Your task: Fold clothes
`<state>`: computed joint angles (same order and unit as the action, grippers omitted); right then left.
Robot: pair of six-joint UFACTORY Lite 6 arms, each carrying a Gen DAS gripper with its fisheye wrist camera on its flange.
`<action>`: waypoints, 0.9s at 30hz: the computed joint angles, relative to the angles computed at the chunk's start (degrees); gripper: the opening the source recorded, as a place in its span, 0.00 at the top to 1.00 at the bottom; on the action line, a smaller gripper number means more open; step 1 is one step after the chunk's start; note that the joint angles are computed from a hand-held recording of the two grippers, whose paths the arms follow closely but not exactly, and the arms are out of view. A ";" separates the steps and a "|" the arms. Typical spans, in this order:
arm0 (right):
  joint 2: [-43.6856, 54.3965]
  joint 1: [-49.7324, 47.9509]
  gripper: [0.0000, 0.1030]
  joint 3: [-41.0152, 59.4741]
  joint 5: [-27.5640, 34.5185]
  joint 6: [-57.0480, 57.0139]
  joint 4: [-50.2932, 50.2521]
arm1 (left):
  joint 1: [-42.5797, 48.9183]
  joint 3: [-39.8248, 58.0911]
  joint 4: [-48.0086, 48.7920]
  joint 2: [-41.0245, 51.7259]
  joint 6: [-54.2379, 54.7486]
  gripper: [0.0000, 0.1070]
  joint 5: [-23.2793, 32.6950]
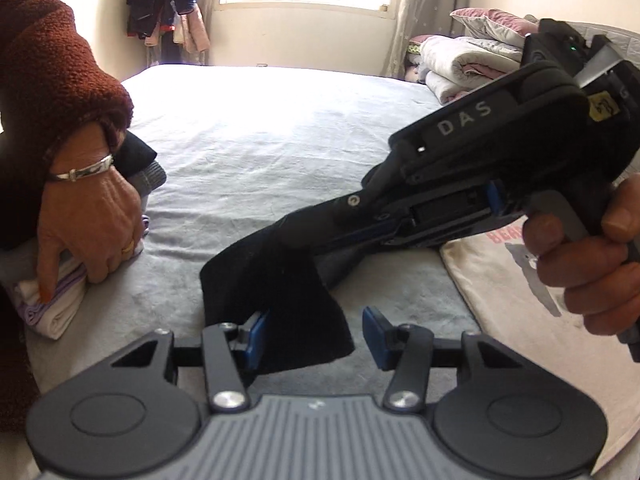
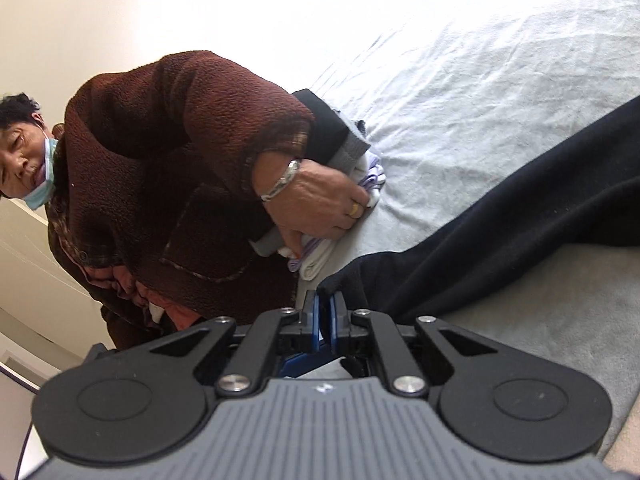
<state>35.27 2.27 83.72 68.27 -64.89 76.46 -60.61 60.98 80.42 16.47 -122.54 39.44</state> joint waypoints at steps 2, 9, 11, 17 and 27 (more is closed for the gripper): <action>-0.33 0.68 0.92 1.15 0.50 0.95 0.40 | 0.05 0.72 -1.69 -0.01 -0.78 0.84 3.57; -2.07 -0.20 0.85 1.97 -2.36 -0.42 1.09 | 4.26 -7.25 5.31 -9.42 -12.90 0.95 7.81; -1.52 -1.78 0.85 2.71 -5.90 -1.46 0.95 | 6.42 -10.53 7.95 -13.18 -16.90 0.95 8.46; 3.14 -4.07 0.85 7.40 -23.70 -0.57 -5.16 | 12.90 -14.35 17.29 -17.75 -26.78 0.94 8.36; 8.76 -1.10 0.85 5.26 -35.35 -9.27 1.63 | 17.25 -1.60 17.39 -9.08 -24.05 0.94 9.62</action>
